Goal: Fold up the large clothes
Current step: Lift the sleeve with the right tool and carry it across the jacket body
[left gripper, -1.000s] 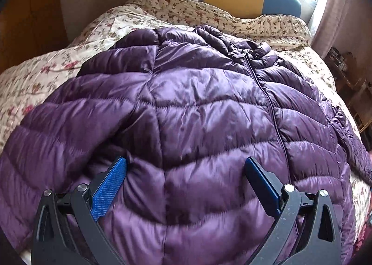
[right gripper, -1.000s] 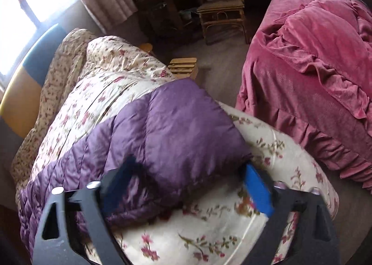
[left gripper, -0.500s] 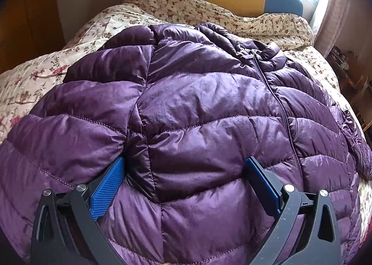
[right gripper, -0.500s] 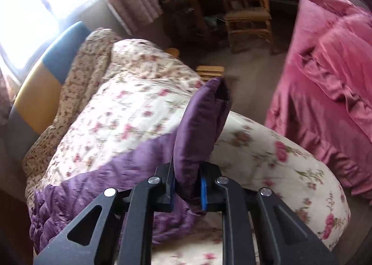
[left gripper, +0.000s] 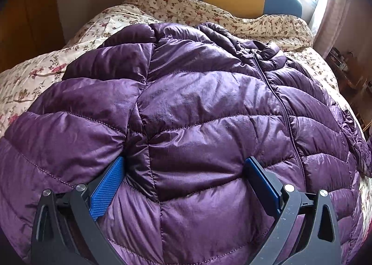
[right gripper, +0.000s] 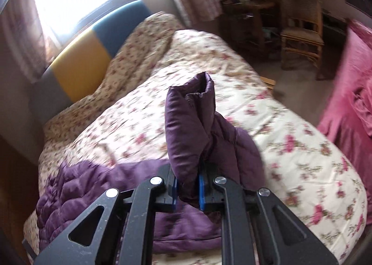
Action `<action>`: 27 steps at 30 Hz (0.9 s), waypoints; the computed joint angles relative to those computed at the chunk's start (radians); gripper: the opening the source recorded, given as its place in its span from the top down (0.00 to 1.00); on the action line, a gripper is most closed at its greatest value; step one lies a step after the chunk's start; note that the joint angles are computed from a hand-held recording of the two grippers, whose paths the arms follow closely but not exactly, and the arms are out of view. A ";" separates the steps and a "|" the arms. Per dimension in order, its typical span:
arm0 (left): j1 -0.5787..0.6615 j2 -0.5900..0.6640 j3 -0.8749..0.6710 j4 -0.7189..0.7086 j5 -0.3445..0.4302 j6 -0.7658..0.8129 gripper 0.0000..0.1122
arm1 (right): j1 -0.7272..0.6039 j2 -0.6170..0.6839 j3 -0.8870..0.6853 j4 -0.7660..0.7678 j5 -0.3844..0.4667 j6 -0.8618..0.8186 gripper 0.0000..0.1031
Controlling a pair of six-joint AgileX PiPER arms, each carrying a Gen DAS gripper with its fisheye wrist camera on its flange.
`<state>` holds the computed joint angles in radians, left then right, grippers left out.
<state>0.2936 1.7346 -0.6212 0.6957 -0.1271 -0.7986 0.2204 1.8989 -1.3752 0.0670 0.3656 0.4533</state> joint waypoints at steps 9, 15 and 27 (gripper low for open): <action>0.018 -0.007 0.007 0.104 -0.022 -0.098 0.11 | 0.168 0.140 -0.149 -0.007 0.038 0.000 0.91; 0.019 -0.006 0.007 0.091 -0.022 -0.084 0.11 | 0.263 0.226 -0.249 0.068 0.056 -0.054 0.92; 0.018 -0.007 0.010 0.084 -0.026 -0.077 0.11 | 0.437 0.398 -0.447 0.273 0.105 -0.208 0.92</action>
